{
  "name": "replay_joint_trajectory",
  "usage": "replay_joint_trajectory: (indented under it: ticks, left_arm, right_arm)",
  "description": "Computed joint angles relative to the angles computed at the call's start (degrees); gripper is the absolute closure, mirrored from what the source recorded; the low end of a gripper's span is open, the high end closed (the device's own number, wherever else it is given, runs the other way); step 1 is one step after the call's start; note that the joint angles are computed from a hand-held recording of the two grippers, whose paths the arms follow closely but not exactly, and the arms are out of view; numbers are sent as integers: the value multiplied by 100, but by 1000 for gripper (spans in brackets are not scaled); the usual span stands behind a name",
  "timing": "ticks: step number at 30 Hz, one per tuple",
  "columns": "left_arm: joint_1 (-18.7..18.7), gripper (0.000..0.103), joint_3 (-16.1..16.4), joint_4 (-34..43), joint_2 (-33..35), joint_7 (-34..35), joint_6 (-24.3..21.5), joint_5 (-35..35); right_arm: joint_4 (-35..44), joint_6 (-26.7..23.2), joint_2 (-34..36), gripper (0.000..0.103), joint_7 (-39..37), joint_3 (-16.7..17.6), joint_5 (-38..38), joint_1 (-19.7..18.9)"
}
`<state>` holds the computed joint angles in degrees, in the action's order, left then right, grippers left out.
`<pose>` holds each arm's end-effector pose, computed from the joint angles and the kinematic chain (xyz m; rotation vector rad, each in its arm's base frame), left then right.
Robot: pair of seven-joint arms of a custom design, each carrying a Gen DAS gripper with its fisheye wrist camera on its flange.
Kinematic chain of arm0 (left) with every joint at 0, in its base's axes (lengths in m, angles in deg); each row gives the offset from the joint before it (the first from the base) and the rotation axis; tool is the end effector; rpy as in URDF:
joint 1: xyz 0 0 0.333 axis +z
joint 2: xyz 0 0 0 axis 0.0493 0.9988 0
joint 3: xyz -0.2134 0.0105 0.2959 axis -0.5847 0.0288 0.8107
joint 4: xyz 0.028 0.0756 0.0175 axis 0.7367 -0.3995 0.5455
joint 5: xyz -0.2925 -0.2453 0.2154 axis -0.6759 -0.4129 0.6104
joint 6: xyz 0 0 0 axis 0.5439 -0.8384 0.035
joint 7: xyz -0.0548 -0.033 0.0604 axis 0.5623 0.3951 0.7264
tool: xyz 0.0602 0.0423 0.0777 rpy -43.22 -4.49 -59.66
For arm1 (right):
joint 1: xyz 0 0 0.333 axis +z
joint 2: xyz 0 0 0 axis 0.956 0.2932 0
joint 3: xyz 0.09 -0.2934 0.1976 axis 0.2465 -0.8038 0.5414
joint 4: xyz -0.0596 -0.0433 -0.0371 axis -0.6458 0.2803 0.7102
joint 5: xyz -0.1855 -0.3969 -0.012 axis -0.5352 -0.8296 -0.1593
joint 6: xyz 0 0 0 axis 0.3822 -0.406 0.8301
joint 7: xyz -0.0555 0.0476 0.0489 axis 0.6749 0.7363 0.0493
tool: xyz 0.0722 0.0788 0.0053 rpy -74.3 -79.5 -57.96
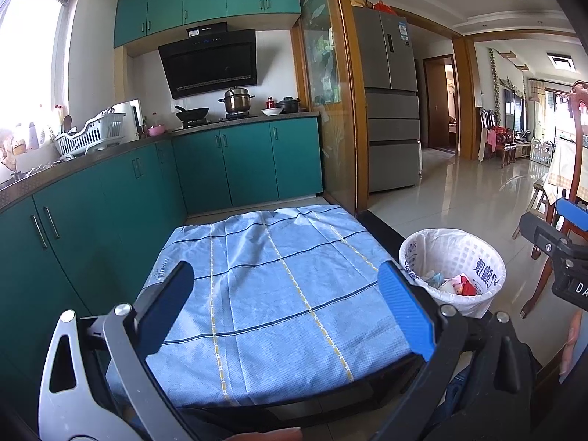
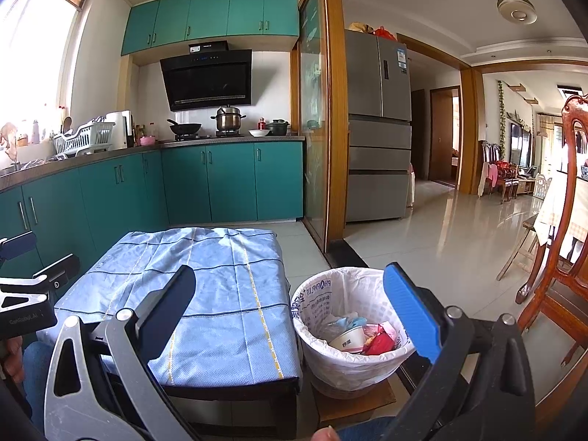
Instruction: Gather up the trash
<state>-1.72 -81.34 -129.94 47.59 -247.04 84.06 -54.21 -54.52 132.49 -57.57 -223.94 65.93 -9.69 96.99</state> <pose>0.6842 -0.1316 0.5270 -0.9672 1.9444 -1.2550 0.5440 0.2895 0.5100 -1.0554 1.8539 -1.3871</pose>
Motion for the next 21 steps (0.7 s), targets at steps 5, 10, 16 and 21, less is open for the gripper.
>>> replay_joint_trajectory:
  ticks: [5, 10, 16, 21]
  left_arm:
    - [2, 3, -1, 8, 8, -11, -2, 4]
    - [5, 3, -3, 7, 8, -3, -5, 11]
    - [-11, 3, -6, 37, 29, 54, 66, -68]
    - [-33, 3, -7, 94, 106, -203, 159, 116]
  right_arm:
    - [8, 15, 3, 3, 2, -7, 4, 1]
    - [10, 19, 6, 3, -1, -7, 5, 0]
    - [6, 25, 12, 3, 5, -9, 1, -1]
    - [10, 45, 22, 3, -6, -14, 11, -4]
